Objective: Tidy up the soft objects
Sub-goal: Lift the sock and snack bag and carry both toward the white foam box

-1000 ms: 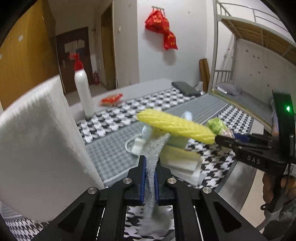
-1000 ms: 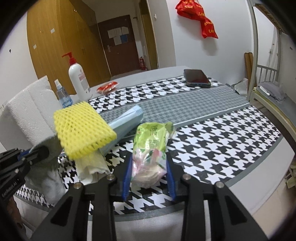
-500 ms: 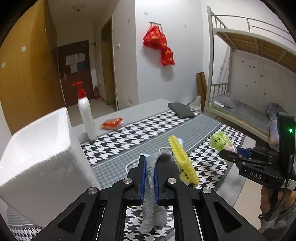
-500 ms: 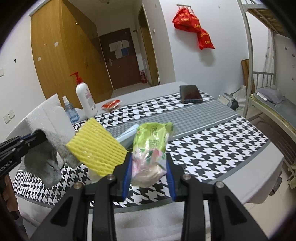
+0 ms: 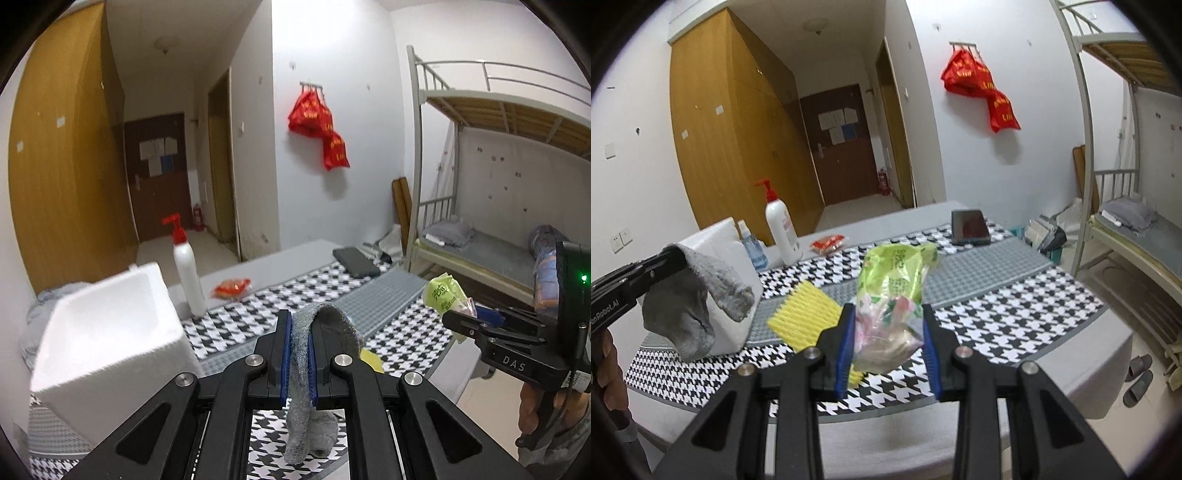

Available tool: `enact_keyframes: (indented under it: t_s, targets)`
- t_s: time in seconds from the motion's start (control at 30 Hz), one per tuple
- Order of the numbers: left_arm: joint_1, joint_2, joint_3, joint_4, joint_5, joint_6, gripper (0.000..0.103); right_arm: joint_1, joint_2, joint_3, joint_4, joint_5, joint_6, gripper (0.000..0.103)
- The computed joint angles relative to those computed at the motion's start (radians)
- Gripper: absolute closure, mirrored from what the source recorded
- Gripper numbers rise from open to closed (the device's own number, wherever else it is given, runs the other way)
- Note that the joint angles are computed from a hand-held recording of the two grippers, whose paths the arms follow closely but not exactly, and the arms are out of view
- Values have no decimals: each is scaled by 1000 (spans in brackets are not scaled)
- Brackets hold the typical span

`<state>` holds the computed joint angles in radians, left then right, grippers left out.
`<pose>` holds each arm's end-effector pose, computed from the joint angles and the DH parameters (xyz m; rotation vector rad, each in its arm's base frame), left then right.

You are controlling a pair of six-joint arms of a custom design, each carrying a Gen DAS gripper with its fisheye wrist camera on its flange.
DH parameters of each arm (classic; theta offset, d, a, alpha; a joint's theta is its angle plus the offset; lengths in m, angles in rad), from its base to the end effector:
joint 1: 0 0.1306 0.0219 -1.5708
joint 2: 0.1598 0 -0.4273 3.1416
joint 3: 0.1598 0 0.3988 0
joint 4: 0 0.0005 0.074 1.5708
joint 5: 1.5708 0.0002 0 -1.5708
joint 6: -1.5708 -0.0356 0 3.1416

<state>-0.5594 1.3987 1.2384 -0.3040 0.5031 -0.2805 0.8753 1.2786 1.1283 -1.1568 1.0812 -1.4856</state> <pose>0.4181 -0.2826 0.4469 1.1138 1.7098 -0.6859 0.2701 0.2738 0.4068 0.7687 1.8993 -0.2160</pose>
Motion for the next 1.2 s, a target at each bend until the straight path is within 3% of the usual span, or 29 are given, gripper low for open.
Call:
enact_keyframes:
  t_s: [0.2, 0.37, 0.93, 1.2]
  targets:
    - [25, -39, -32, 57, 10, 43, 94, 40, 6, 42, -35, 70, 14, 65]
    - [50, -63, -53, 90, 9, 64, 94, 55, 14, 67, 16, 96, 109, 65]
    - [175, -119, -107, 194, -19, 152, 95, 56, 68, 145, 386, 76, 597, 65]
    - [221, -110, -122, 200, -49, 186, 95, 35, 112, 170, 538, -15, 785, 65]
